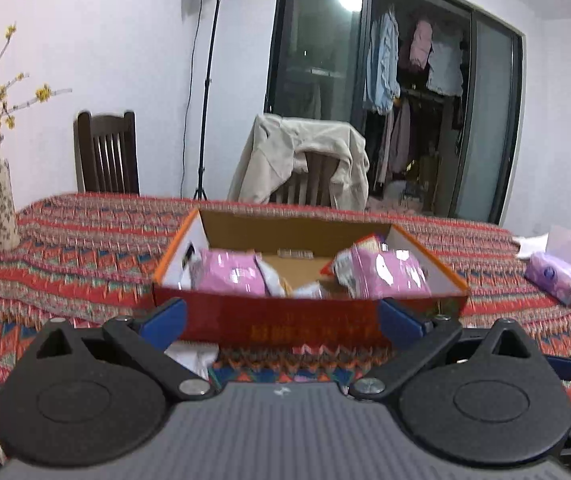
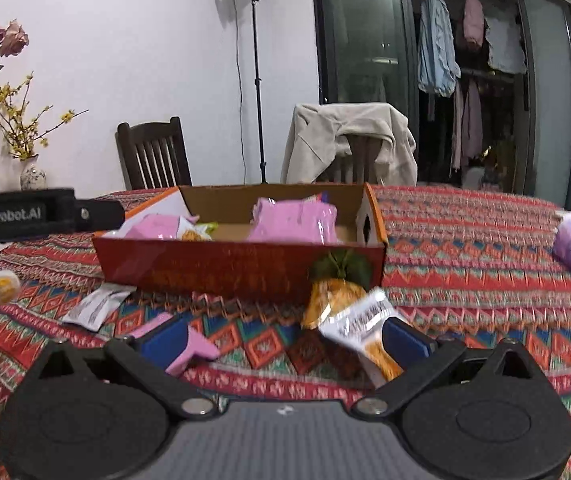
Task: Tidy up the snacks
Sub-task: 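Move both tools back from the box to the snack pile, then grasp a pink packet with the left tool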
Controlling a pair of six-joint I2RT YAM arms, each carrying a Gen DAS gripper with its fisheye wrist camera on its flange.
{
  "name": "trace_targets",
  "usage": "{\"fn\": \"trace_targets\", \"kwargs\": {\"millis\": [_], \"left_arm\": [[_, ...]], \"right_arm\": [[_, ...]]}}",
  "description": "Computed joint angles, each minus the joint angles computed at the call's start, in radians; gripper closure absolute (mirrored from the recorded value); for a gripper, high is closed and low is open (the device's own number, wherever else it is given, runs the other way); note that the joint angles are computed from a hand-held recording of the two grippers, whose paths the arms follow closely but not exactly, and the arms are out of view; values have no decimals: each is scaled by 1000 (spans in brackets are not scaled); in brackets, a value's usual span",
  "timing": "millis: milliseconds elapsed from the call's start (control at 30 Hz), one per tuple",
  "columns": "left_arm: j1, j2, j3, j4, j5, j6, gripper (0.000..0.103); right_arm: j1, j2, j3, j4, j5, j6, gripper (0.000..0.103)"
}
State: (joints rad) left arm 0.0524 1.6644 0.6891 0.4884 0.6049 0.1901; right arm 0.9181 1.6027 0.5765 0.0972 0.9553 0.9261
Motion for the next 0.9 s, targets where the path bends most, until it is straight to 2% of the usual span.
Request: {"fn": "trace_targets", "kwargs": {"millis": [133,333,533,667,767,900], "left_arm": [[-16,16,-16,-36,-31,41,0],[-53,39,-14,-97,-95,102,0],[-105,72,-12,-133,-147,168,0],[-137,111,5,-136,-204,167,0],[-153,157,51,-176,-246,154,0],[-148,179,79,-201,-245,140,0]], "right_arm": [[38,33,19,-95,18,108,0],[66,32,3,-141,13,190,0],[70,23,-24,-128,-3,208,0],[64,24,-33,-121,-15,212,0],[58,25,-45,-104,-21,210,0],[44,35,-55,-78,-43,204,0]]}}
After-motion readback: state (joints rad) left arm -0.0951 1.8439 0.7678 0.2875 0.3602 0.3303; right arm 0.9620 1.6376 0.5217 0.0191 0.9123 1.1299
